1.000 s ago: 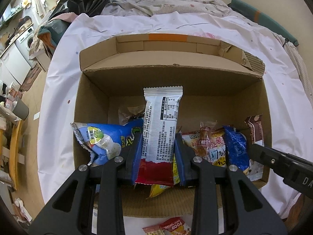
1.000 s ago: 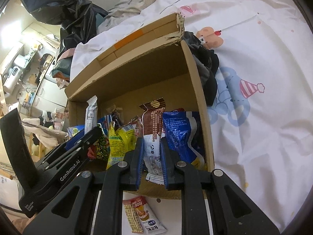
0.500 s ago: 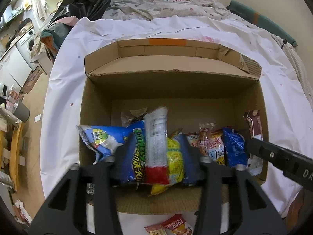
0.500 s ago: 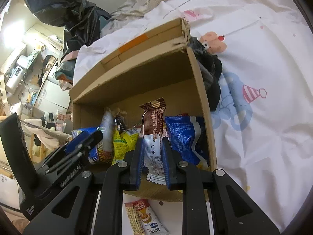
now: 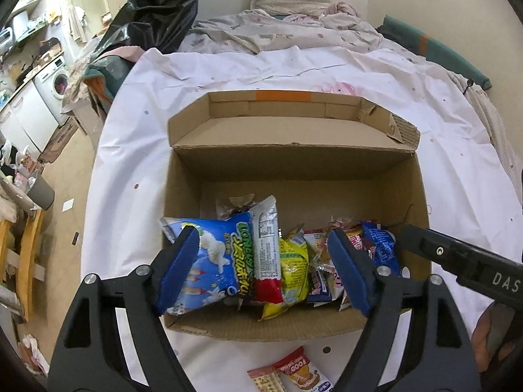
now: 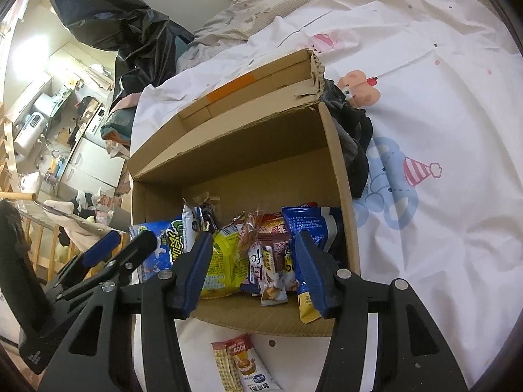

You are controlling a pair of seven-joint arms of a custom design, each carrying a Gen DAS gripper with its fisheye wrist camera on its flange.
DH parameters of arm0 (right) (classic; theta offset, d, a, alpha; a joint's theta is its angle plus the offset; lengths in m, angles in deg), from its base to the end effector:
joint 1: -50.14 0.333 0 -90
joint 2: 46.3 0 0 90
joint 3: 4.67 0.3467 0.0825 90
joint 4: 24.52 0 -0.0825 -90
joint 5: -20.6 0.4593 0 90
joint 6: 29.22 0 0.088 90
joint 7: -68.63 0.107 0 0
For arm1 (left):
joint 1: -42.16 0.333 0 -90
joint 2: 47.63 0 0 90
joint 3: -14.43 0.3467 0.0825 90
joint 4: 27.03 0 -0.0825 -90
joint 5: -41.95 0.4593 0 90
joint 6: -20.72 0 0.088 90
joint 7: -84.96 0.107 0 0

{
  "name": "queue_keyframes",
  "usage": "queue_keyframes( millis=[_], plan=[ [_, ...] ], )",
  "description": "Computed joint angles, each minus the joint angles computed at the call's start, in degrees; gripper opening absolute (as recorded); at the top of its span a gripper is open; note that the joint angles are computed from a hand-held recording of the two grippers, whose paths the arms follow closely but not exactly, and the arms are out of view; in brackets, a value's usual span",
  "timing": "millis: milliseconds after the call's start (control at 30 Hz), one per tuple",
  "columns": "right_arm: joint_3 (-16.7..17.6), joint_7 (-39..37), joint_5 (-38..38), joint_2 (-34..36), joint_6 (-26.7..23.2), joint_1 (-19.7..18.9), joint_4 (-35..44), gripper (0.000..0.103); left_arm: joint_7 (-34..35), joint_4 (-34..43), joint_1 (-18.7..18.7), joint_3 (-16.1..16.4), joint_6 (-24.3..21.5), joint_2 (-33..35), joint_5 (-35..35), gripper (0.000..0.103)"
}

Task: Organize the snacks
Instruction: 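Carry both bars into the box and open both tools to release them, then move the left tool back to the sheet and grasp the checkered pastry bar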

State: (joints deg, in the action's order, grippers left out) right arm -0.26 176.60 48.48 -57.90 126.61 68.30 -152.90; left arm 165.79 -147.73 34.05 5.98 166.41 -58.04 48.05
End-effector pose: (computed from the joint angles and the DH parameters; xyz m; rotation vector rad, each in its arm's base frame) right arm 0.5526 0.2134 0.5244 -1.4323 1.9259 0.0213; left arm 0.5849 -0.1803 0.5694 -1.6734 2.0549 -0.6312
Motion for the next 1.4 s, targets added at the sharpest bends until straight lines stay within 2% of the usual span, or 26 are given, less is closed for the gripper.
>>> queue_keyframes(
  millis=[167,500,733,1100,1400],
  plan=[
    [0.1,0.4,-0.5,-0.5,0.1,-0.1,-0.5,0.056,-2.9,-1.8,0.9,0.0,0.6,-2.2,2.1,0.078],
    [0.5,0.8,-1.7,-2.5,-1.0,0.2,-2.2,0.056,-3.2,-7.6,1.4,1.0,-0.5,-8.0,2.8,0.078],
    [0.9,0.2,-0.7,-5.6,-1.7,1.4,-4.8,0.056,-0.6,-12.7,0.6,2.6,-2.1,-12.2,0.6,0.078],
    [2.1,3.5,-1.9,-9.7,-4.6,2.4,-9.1,0.056,1.1,-17.0,0.7,4.3,-3.7,-15.9,-2.1,0.078],
    [2.8,6.8,-2.5,-10.2,-8.8,3.6,-10.7,0.056,-0.4,-20.6,0.0,5.0,-9.6,-19.0,-6.9,0.078]
  ],
)
